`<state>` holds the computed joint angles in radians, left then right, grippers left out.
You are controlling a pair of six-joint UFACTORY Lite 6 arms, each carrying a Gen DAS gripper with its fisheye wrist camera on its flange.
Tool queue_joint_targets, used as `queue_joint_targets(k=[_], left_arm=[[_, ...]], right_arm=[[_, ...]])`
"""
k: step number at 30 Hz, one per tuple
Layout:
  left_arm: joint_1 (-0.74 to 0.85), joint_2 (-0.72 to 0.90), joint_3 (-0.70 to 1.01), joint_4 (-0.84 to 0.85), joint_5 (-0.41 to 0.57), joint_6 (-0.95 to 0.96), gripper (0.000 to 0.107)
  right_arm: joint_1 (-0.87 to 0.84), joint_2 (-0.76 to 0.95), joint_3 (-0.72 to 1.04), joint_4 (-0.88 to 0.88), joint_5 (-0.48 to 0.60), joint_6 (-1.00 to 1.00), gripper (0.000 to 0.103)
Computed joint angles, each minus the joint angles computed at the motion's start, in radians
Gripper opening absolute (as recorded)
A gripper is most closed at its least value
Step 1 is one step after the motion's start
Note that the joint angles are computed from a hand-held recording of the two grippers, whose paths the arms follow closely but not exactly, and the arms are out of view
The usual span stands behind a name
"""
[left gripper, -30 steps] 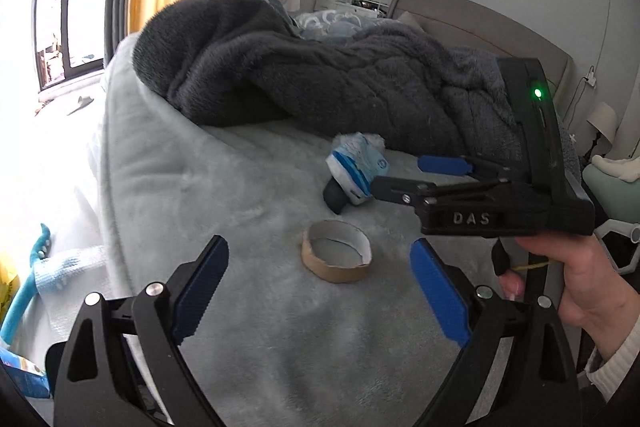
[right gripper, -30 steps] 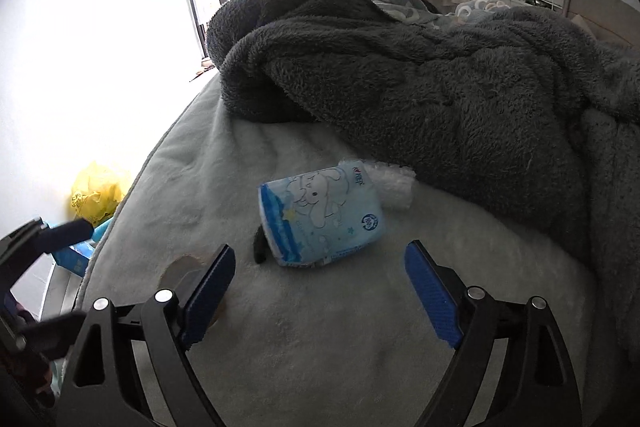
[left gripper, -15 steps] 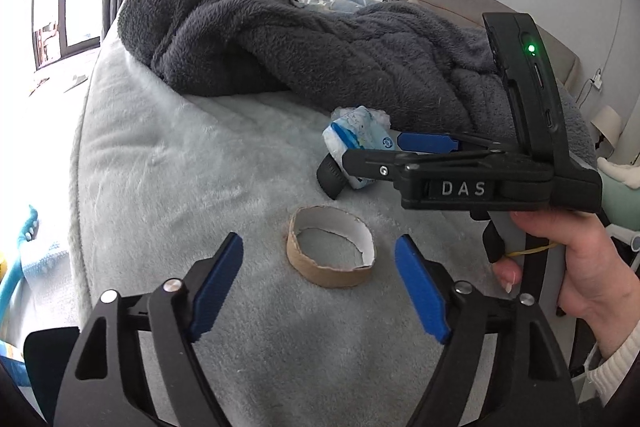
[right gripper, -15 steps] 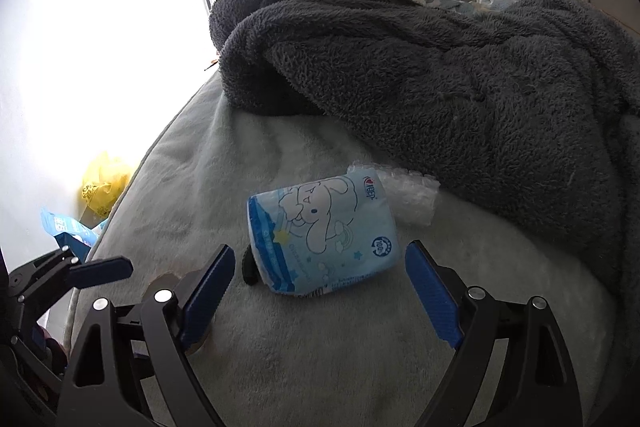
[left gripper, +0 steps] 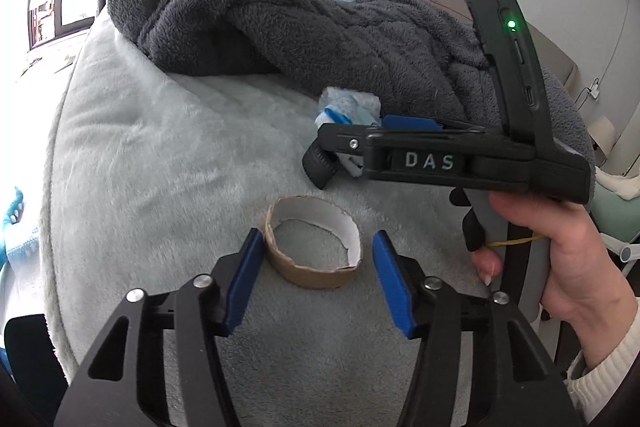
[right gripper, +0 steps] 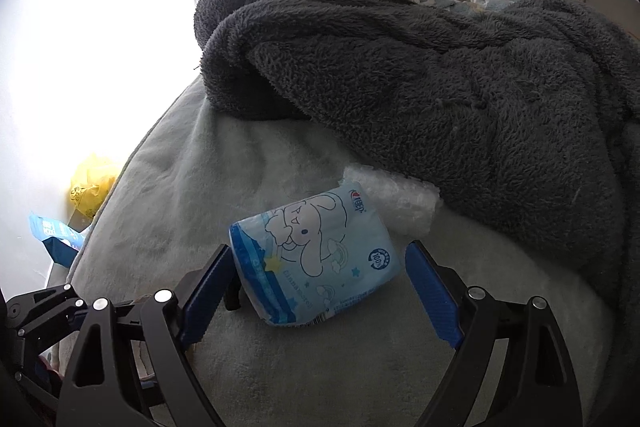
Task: Collect trash
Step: 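Grasp brown tape core with left tool while right tool grasps blue cartoon packet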
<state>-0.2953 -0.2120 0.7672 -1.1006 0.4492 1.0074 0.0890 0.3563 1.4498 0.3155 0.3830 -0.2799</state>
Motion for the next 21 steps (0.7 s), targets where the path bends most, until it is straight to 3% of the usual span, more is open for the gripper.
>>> queue_joint_targets(k=[13,19,21], left_arm=[[0.039,-0.042,-0.024,0.024,0.055,0.018,0.051],[0.09,-0.107,-0.041,0.046,0.114,0.024,0.051],[0.114,-0.129,-0.047,0.049,0.146,0.028,0.051]], right_arm=[[-0.046,0.074,0.06,0.169,0.035,-0.135,0.092],[-0.01,0.094,0.094,0.006,0.011,0.026,0.092],[0.004,0.095,0.099,-0.065,0.008,0.099,0.081]])
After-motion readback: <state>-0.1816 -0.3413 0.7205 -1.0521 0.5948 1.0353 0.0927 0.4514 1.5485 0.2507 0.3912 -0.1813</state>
